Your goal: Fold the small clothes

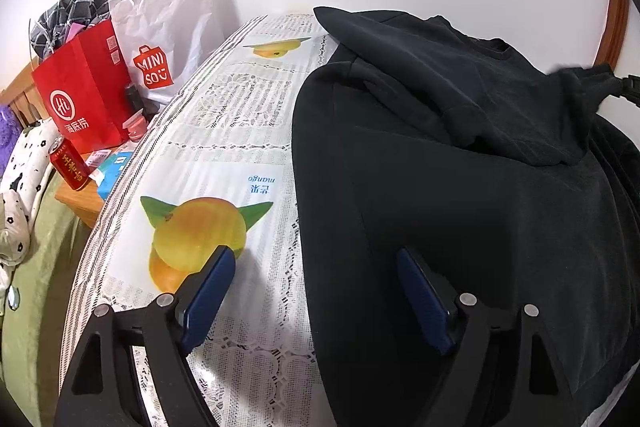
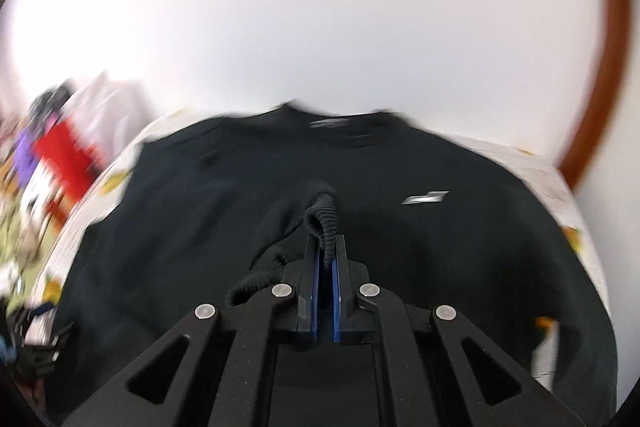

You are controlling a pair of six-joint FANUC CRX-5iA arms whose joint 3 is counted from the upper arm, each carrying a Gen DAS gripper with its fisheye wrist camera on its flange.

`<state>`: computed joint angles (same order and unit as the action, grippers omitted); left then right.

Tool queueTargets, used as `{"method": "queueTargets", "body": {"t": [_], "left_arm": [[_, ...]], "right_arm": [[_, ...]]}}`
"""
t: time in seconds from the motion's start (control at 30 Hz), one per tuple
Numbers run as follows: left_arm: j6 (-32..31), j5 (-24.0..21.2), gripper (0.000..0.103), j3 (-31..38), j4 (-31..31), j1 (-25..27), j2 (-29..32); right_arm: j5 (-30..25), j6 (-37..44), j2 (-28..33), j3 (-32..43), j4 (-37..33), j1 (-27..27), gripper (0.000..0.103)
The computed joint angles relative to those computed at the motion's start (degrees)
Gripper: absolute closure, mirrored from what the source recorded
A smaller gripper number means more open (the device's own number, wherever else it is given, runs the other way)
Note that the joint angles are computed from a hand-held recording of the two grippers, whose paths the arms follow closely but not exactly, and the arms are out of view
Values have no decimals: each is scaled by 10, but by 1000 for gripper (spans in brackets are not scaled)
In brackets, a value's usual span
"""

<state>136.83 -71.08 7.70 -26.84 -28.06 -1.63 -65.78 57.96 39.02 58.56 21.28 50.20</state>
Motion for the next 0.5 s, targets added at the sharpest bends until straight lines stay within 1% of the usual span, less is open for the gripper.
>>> {"method": "queueTargets", "body": {"t": [0.13,0.2,0.33,0.43,0.5], "left_arm": [[2,-4,19,2,-2,-2,1],[2,-6,19,3,-3,-2,2],[2,-7,18,4,-3,-2,2],[2,-8,18,5,-3,-2,3],[2,-7,18,5,-3,-2,3]], "right_arm": [[15,-34,-29,-46,-15,-37,99],[36,-48,-54,-91,-30,-52,99],[67,-83,-87,-161,-21,-62,99],[83,-102,-102,-190,-36,-75,98],[81,-116,-105,-200,-31,-77,98]]}}
